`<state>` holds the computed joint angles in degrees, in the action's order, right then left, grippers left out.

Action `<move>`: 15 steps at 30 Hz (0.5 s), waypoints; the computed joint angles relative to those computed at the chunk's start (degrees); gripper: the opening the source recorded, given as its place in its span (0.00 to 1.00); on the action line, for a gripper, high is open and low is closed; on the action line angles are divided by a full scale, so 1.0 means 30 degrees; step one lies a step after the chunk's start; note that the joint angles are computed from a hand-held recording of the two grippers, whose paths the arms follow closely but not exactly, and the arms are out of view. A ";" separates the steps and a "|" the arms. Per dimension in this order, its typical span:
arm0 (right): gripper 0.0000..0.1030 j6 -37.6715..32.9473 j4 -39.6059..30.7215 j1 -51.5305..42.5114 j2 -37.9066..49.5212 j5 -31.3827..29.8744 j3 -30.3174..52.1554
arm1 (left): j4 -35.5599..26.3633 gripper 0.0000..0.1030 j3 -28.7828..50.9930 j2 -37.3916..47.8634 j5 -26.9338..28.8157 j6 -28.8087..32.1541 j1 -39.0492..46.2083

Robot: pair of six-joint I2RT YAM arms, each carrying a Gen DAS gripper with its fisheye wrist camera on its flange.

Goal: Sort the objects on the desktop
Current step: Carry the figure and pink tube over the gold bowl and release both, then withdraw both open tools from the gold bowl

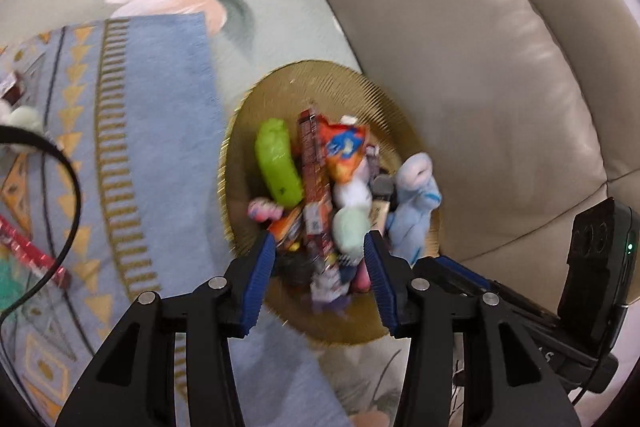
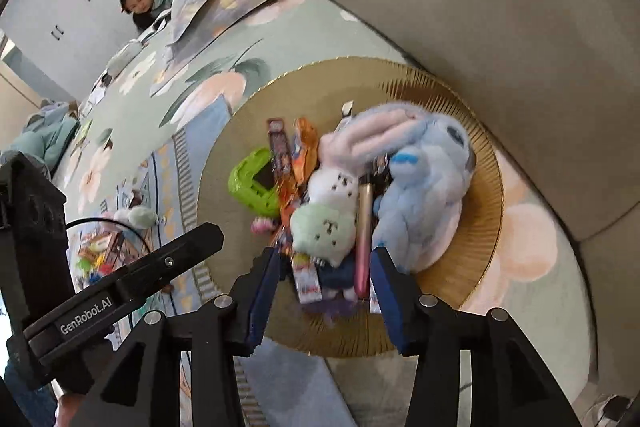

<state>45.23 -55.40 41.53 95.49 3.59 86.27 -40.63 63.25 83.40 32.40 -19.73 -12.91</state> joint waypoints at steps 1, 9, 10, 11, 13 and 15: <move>0.44 0.0107 0.0108 0.0112 0.0441 -0.0329 0.0327 | -0.0318 0.42 -0.0110 -0.0233 0.0036 0.0215 0.0225; 0.45 0.1424 0.0432 0.2436 0.2054 -0.2201 0.1883 | -0.3231 0.42 -0.2148 -0.3236 -0.1003 0.3048 0.2913; 0.45 0.1492 0.0417 0.2824 0.2365 -0.2214 0.2182 | -0.2911 0.42 -0.2313 -0.2843 -0.1274 0.3077 0.3184; 0.45 0.1467 0.0291 0.3346 0.2831 -0.2181 0.2684 | -0.3150 0.42 -0.2945 -0.3383 -0.1514 0.3483 0.3859; 0.45 0.1406 -0.0082 0.4233 0.3750 -0.1945 0.3609 | -0.3176 0.42 -0.3940 -0.4080 -0.2191 0.4144 0.4614; 0.45 0.1523 -0.0447 0.5141 0.4719 -0.1518 0.4494 | -0.3078 0.42 -0.5213 -0.4932 -0.3397 0.5173 0.5443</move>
